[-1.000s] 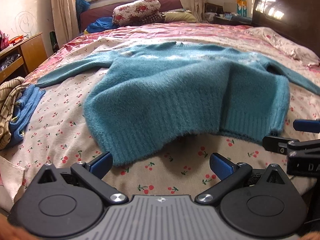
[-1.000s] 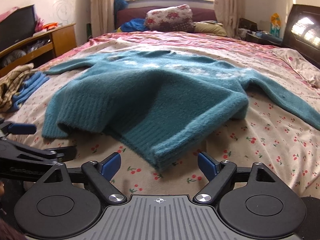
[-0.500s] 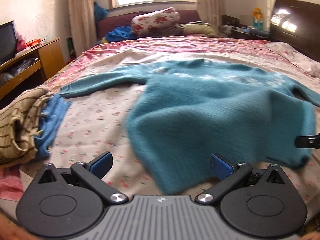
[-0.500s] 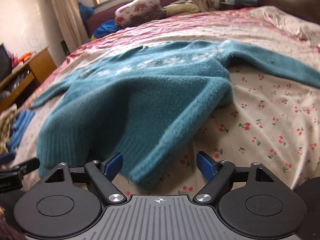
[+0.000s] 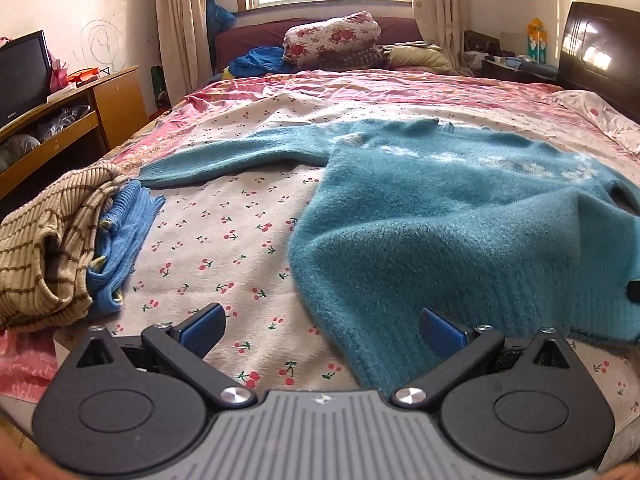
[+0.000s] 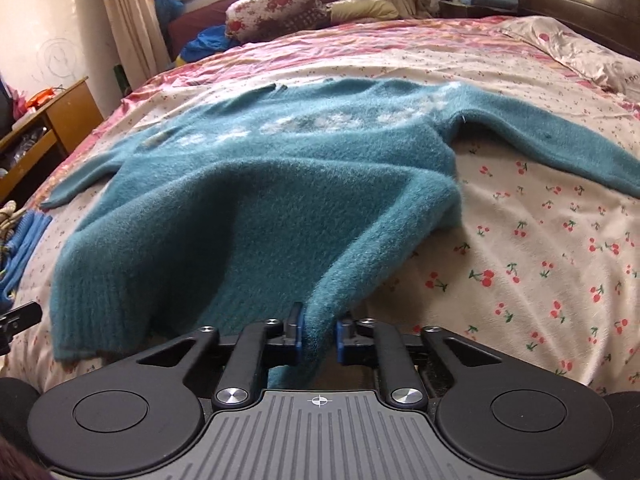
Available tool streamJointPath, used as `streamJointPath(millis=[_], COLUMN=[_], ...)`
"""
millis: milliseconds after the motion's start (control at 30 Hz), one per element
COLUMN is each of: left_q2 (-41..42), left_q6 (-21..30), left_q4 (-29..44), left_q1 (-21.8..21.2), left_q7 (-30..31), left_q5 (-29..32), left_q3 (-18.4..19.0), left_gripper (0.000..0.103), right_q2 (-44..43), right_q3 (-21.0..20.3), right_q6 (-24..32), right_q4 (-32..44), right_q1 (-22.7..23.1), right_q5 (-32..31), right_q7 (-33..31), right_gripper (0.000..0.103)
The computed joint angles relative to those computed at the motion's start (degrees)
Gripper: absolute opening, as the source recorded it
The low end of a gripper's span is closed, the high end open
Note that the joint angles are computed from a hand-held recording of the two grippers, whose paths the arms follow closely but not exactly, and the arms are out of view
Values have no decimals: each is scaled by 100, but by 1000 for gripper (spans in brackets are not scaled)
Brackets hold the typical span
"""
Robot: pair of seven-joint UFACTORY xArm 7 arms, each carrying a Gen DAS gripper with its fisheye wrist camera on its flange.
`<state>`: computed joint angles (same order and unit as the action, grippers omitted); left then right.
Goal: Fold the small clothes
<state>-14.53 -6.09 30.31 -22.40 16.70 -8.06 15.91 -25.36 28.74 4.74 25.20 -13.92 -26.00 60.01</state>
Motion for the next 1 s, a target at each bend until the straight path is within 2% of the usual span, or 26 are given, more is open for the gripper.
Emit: streamJointPath(millis=[133, 300, 400, 467, 533, 633, 667, 767, 833, 867, 900, 967, 1000], left_q2=[-96, -237, -186, 71, 413, 827, 874, 855, 813, 802, 811, 930, 972], left_q6=[32, 217, 309, 366, 595, 1277, 1465, 1544, 1680, 1836, 2008, 2300, 2281], left_q4=[3, 51, 100, 264, 598, 1081, 1169, 1158, 1158, 1194, 1250, 1393, 1416], left_q1=[115, -118, -146, -33, -516, -599, -606, -466, -360, -349, -332, -225, -180], left_q7=[19, 259, 528, 630, 945, 1220, 1381, 1574, 1643, 1741, 1849, 1828, 1829], left_q5=[20, -50, -176, -236, -736, -1429, -1644, -1784, -1867, -2069, -2271, -2463, -2593], left_q3=[-28, 287, 336, 230, 677, 772, 776, 574, 433, 405, 383, 276, 208], left_gripper=[103, 103, 103, 103, 103, 103, 99, 98, 93, 85, 71, 57, 54], right_q2=[-530, -1565, -1908, -1805, -1519, -1230, -1202, -1231, -1229, -1217, -1208, -1192, -1190], right_q3=[-1017, -2035, -2180, -2031, -1805, -1783, -1765, -1823, -1903, -1921, -1916, -1873, -1863], right_q6=[246, 1092, 1624, 1768, 1695, 1515, 1493, 1524, 1513, 1501, 1490, 1468, 1452], right_q4=[-323, -633, -600, -502, -381, -270, -248, -258, -285, -300, -314, -334, -349], right_q1=[961, 1895, 2115, 2083, 1909, 1863, 1845, 1863, 1895, 1905, 1902, 1895, 1894], right_q5=[466, 1201, 1508, 1604, 1596, 1710, 1712, 1769, 1867, 1908, 1928, 1948, 1954], right_q7=[-710, -1784, -2235, -2386, -2364, -2343, -2353, -2438, -2478, -2489, -2497, -2489, -2490], right_gripper=[9, 9, 8, 8, 8, 8, 8, 9, 9, 9, 9, 9, 9])
